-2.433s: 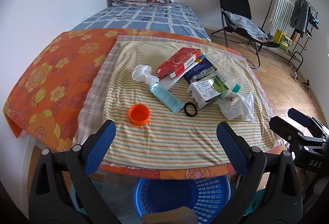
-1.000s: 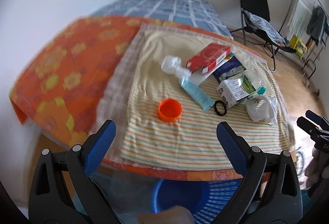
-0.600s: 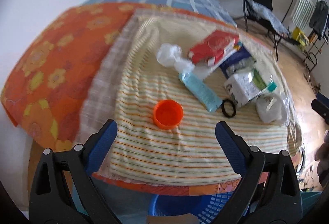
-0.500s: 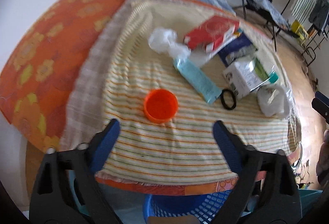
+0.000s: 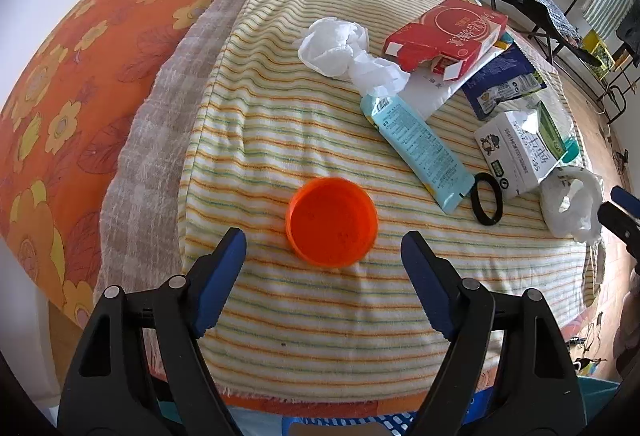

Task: Collect trash
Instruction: 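Grasp the orange cap with the left tool while the right tool grasps the white plastic bag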

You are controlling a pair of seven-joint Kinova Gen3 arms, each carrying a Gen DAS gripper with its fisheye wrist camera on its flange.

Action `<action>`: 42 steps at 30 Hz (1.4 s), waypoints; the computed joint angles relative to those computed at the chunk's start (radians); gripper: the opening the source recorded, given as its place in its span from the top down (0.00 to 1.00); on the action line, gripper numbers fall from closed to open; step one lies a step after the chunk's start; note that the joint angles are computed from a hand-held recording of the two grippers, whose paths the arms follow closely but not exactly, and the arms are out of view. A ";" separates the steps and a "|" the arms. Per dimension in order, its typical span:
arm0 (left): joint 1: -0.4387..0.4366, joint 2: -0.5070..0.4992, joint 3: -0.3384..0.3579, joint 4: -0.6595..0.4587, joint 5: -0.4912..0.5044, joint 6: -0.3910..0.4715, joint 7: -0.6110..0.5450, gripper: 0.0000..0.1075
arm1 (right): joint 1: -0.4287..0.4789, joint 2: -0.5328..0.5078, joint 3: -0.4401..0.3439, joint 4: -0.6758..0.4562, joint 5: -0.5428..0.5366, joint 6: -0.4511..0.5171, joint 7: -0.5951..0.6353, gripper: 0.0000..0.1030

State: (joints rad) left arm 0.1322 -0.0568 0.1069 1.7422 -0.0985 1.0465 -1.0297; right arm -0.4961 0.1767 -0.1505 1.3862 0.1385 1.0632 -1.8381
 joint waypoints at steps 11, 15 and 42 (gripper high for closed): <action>-0.024 0.029 -0.024 0.000 0.031 -0.010 -0.046 0.40 | -0.029 0.064 0.015 -0.046 0.034 0.067 -0.033 0.34; -0.037 0.029 -0.035 -0.003 0.056 -0.020 -0.065 0.52 | -0.010 0.065 0.019 -0.050 0.002 0.072 -0.038 0.51; -0.069 -0.066 -0.019 0.002 0.085 -0.029 -0.098 0.55 | 0.076 -0.082 0.001 0.013 -0.136 -0.023 0.033 0.88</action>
State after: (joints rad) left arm 0.0636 -0.1225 0.0877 1.7438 -0.0134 1.0171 -1.1277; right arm -0.4197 0.0947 -0.1499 1.3991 0.0023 1.0405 -1.8051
